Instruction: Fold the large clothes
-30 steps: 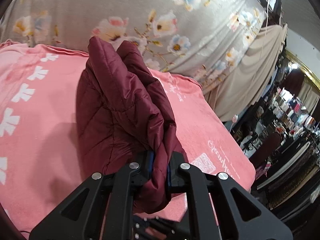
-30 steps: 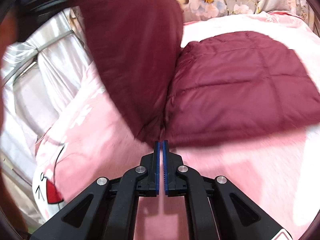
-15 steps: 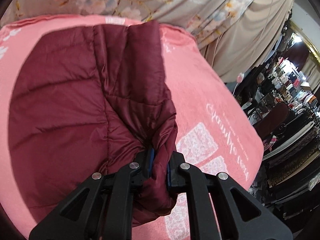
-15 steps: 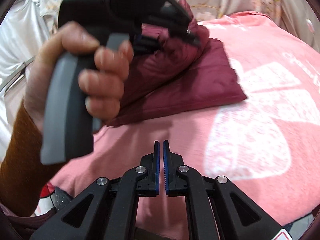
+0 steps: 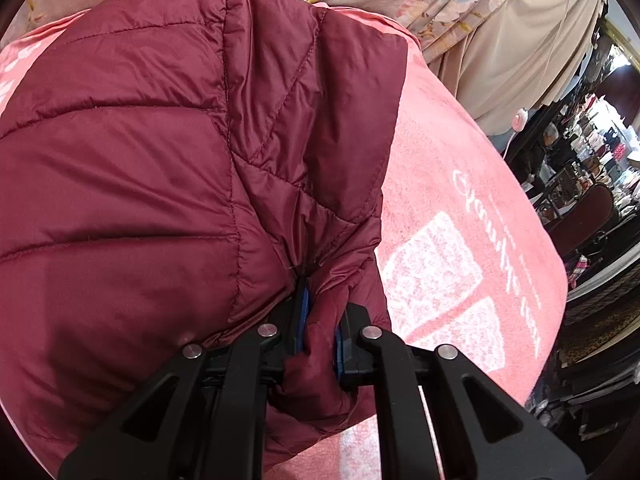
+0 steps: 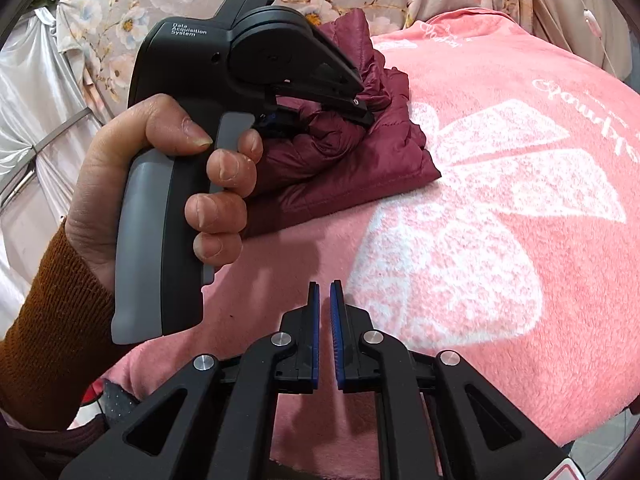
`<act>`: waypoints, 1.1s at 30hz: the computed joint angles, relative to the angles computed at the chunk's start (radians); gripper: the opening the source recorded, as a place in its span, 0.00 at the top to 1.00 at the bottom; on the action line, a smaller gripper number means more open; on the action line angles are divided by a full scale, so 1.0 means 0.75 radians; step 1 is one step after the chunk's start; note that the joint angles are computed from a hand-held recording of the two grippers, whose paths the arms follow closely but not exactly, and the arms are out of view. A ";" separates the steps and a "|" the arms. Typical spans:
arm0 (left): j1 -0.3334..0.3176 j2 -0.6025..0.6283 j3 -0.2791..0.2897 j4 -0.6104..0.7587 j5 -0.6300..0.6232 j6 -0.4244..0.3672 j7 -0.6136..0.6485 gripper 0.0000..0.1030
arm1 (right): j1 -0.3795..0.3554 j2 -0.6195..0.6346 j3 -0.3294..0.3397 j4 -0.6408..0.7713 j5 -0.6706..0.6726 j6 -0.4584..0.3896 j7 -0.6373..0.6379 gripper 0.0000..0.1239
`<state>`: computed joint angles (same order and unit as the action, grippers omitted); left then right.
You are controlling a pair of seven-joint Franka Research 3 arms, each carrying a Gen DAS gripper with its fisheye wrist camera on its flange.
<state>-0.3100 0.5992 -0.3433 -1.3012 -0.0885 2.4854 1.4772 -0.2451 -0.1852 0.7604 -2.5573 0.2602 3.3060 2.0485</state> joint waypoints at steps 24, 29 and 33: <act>0.191 -0.326 -0.080 -0.253 -0.355 0.244 0.192 0.60 | -0.077 -0.119 -0.202 0.074 -0.175 -0.026 0.070 0.66; 0.257 -0.563 0.034 -0.486 -0.402 0.418 0.071 0.60 | -0.354 -0.110 0.043 0.173 -0.193 -0.004 0.023 0.62; 0.283 -0.899 0.118 -0.811 -0.486 0.526 0.136 0.60 | -0.477 -0.062 0.169 0.230 -0.201 -0.002 -0.053 0.59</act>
<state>-0.0978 -0.0754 -0.2545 -1.9095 -0.4529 2.8802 1.5789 -0.6031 -0.2319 0.8871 -2.3847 0.1097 3.3043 2.0090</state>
